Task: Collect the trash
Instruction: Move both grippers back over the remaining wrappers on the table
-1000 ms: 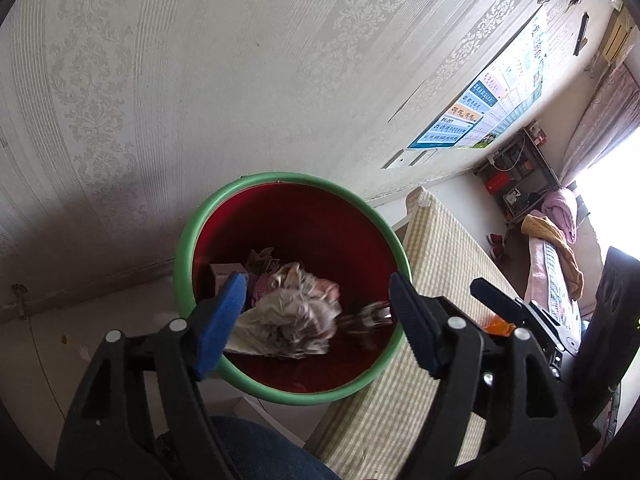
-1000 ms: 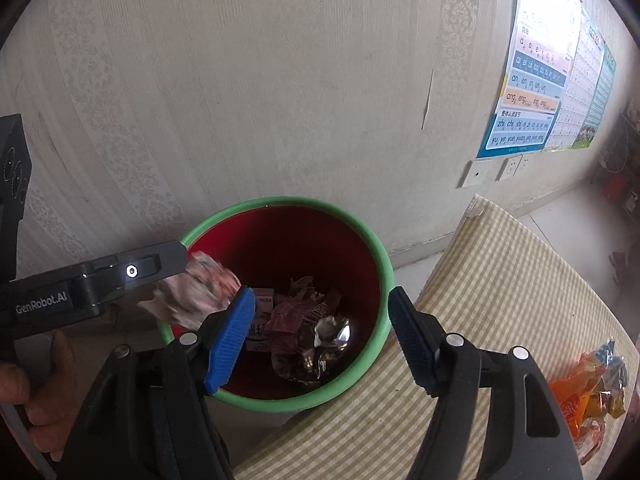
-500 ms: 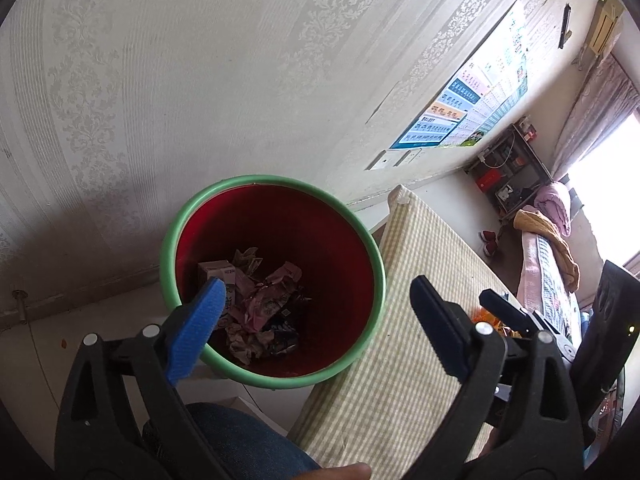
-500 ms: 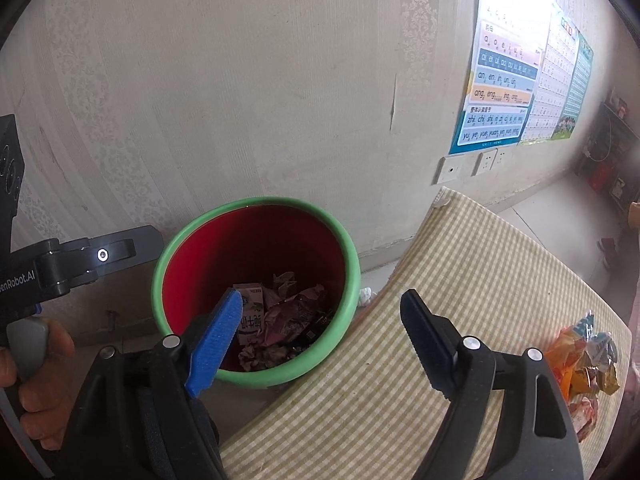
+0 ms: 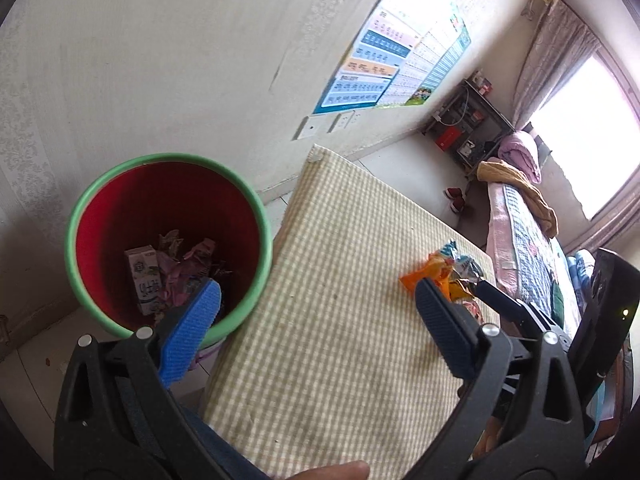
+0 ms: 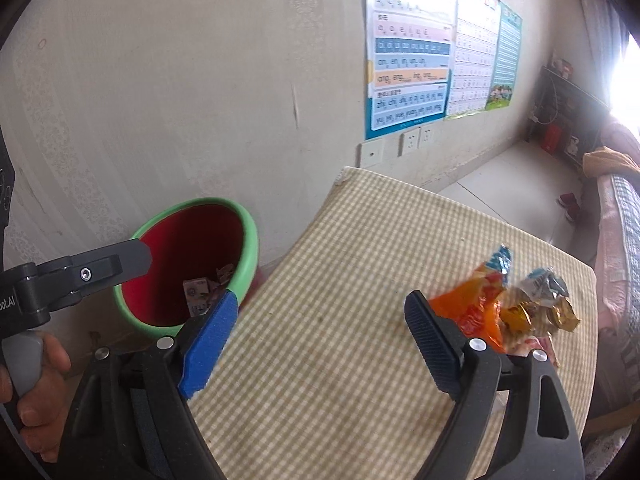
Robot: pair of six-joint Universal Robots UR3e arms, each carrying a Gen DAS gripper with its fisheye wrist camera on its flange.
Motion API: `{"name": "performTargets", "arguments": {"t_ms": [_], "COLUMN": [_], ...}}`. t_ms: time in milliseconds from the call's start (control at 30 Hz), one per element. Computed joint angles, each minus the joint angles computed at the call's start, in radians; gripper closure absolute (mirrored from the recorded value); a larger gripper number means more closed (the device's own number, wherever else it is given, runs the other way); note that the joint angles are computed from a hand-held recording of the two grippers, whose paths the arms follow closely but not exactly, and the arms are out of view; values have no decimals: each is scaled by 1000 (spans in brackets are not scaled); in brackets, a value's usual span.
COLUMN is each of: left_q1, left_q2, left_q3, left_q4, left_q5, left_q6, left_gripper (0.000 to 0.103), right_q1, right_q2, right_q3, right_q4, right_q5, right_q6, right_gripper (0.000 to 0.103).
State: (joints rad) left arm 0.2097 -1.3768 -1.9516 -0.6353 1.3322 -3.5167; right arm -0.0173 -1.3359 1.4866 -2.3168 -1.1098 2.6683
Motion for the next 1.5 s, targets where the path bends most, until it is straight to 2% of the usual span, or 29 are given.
{"name": "performTargets", "arguments": {"t_ms": [400, 800, 1100, 1500], "left_q1": [-274, -466, -567, -583], "left_q2": [-232, -478, -723, -1057], "left_q3": [248, 558, 879, 1318], "left_q4": [-14, -120, -262, -490], "left_q5": [121, 189, 201, 147], "left_q6": [-63, -54, -14, 37], "left_gripper": [8, 6, 6, 6], "right_q1": [-314, -524, -582, -555], "right_q2": [-128, -110, -2, 190], "right_q3": [144, 129, 53, -95], "right_q4": [25, 53, 67, 96], "right_q5": [75, 96, 71, 34], "right_q6": [-73, -124, -155, -157], "right_gripper": [20, 20, 20, 20]}}
